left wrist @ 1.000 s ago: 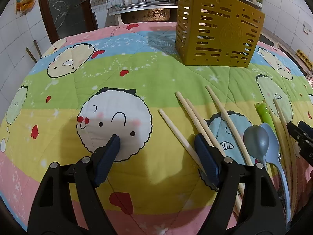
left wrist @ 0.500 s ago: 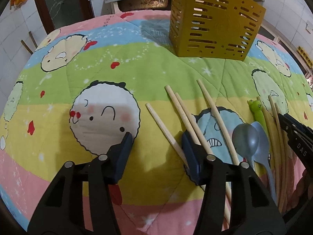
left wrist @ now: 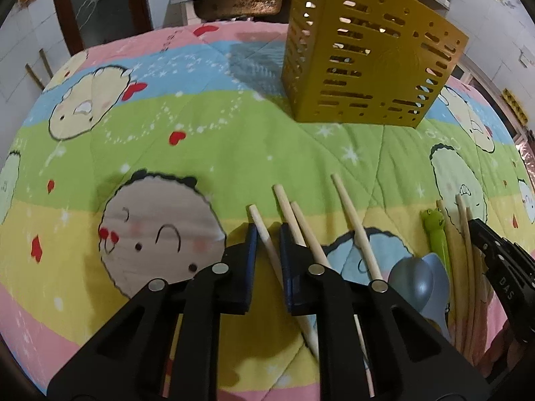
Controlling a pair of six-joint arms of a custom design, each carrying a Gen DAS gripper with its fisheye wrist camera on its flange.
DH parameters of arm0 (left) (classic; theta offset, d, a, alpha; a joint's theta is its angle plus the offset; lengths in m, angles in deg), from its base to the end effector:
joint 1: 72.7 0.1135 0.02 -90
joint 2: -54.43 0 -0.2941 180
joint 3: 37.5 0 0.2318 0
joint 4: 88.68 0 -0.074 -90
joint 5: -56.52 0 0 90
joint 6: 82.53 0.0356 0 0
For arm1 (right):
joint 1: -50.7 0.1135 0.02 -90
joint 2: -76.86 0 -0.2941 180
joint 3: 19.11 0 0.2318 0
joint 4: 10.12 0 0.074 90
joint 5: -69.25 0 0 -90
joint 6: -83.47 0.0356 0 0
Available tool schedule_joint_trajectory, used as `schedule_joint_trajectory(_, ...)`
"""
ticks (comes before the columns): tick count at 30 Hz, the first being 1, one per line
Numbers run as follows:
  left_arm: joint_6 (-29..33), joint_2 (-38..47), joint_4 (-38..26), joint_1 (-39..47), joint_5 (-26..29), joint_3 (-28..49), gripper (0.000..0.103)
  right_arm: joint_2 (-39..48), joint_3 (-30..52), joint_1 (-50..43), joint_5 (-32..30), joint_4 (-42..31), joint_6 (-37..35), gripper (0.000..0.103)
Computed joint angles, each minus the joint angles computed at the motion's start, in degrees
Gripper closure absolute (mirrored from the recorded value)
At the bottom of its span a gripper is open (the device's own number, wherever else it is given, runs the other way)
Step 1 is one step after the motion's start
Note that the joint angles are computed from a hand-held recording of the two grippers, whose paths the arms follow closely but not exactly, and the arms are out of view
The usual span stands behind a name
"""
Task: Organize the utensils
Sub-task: 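Close the left tool on a wooden chopstick while the right tool closes on another, then lift the left tool's chopstick over the yellow caddy while the right tool carries its chopstick there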
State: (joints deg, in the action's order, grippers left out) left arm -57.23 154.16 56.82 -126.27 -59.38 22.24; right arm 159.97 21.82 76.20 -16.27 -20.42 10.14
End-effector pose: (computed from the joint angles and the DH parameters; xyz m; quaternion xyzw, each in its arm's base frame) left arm 0.1762 -0.2125 0.1522 -0.1237 0.9582 0.0010 0.2581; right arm 0.2026 0.0936 0.1630 -0.0603 0.9443 0.0811 0.3132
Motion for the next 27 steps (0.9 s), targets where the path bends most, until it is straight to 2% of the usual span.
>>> schedule_joint_trajectory(3,3.1,-0.4,1.3,1.3,0.1,0.1,0.099,-0.9,-0.4,-1.0,-1.6,0.0,0.4,0.096)
schedule_joint_trajectory(6,6.1,0.2,1.1,3.2,0.6,0.9,0.099,-1.2,-0.2,-1.4,-2.3,-0.5,0.0,0.096)
schedule_joint_trajectory(14,7.3,2.3,-0.8,1.1,-1.7,2.0,0.098,1.2,0.5,-1.5,-2.2,0.0,-0.5,0.096)
schedule_joint_trajectory(18,8.0,2.0,0.3,2.5,-0.2,1.5,0.098,2.1,1.0,-2.1,-2.8,0.3,-0.6,0.096)
schedule_joint_trajectory(23,8.5,2.1,0.9,2.2,-1.3,1.1,0.099,2.5,0.9,-1.2,-1.4,1.2,-0.1,0.096)
schedule_joint_trajectory(27,6.6,0.0,3.0,1.2,-1.4,-1.3,0.099,0.4,-0.3,-1.4,-1.8,1.8,0.9,0.096)
